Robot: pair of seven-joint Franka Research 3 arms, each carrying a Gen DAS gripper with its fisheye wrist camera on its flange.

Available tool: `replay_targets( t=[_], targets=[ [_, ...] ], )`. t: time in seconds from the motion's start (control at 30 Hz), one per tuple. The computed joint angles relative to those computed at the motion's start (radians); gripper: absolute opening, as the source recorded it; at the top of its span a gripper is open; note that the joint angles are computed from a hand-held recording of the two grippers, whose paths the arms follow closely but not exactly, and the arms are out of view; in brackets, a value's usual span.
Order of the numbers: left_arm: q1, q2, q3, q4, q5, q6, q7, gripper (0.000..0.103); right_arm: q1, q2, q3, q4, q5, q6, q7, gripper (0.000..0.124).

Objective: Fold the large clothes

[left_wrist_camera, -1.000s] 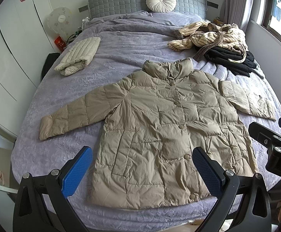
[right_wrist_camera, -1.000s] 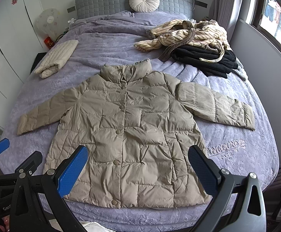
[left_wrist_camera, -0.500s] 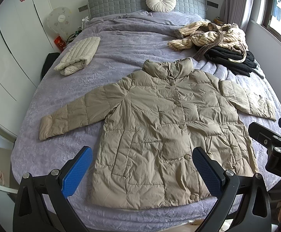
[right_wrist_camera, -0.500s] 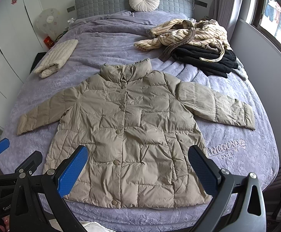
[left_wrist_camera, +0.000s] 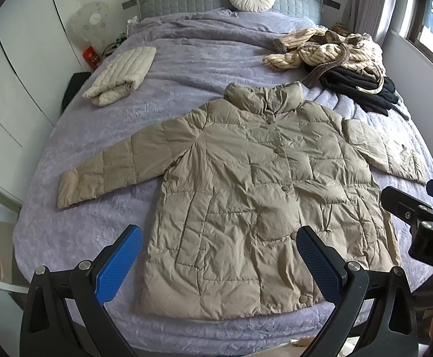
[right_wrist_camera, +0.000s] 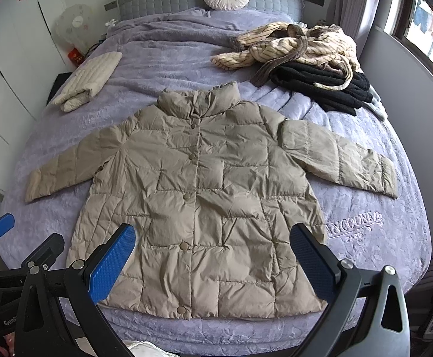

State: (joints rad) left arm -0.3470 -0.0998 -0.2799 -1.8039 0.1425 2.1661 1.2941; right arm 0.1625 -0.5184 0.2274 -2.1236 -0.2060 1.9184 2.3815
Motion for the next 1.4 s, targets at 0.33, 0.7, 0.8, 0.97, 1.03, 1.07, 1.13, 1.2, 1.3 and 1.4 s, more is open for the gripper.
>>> replay_targets(
  t=[0.33,0.7,0.8,0.97,1.03,1.07,1.13,1.2,1.3,1.4],
  targets=[
    [0.105,0.063,0.082,-0.058,-0.109,0.076,-0.009,0.103,0.045,0.198,-0.048,0.089,0.110,0.055,-0.050,0.103],
    [0.268,0.306,0.121,-0.015,-0.255,0.224,0.028,0.103,0.145,0.503,-0.115,0.192,0.372,0.215,-0.259,0.103],
    [0.313,0.410,0.112,0.036,-0.296,0.276,0.042,0.103,0.166,0.564,-0.118,0.221,0.356,0.234,-0.270,0.103],
    [0.392,0.576,0.074,0.159,-0.391,0.343,0.038,0.103,0.177,0.644,-0.133,0.250,0.378,0.270,-0.296,0.103],
    [0.408,0.653,0.069,0.234,-0.402,0.358,0.012,0.103,0.181,0.660,-0.139,0.256,0.372,0.291,-0.302,0.103],
    [0.407,0.687,0.075,0.271,-0.391,0.369,-0.011,0.103,0.182,0.668,-0.142,0.260,0.368,0.300,-0.305,0.103],
    [0.405,0.731,0.080,0.321,-0.365,0.392,-0.048,0.103,0.182,0.683,-0.147,0.268,0.367,0.323,-0.315,0.103],
    [0.395,0.765,0.093,0.367,-0.327,0.408,-0.097,0.103,0.180,0.704,-0.151,0.282,0.366,0.347,-0.327,0.103],
    [0.350,0.801,0.155,0.424,-0.219,0.437,-0.205,0.075,0.178,0.739,-0.158,0.319,0.359,0.363,-0.348,0.103],
    [0.420,0.832,0.072,0.466,-0.252,0.441,-0.136,0.007,0.178,0.770,-0.164,0.357,0.355,0.385,-0.366,0.103]
  ],
)
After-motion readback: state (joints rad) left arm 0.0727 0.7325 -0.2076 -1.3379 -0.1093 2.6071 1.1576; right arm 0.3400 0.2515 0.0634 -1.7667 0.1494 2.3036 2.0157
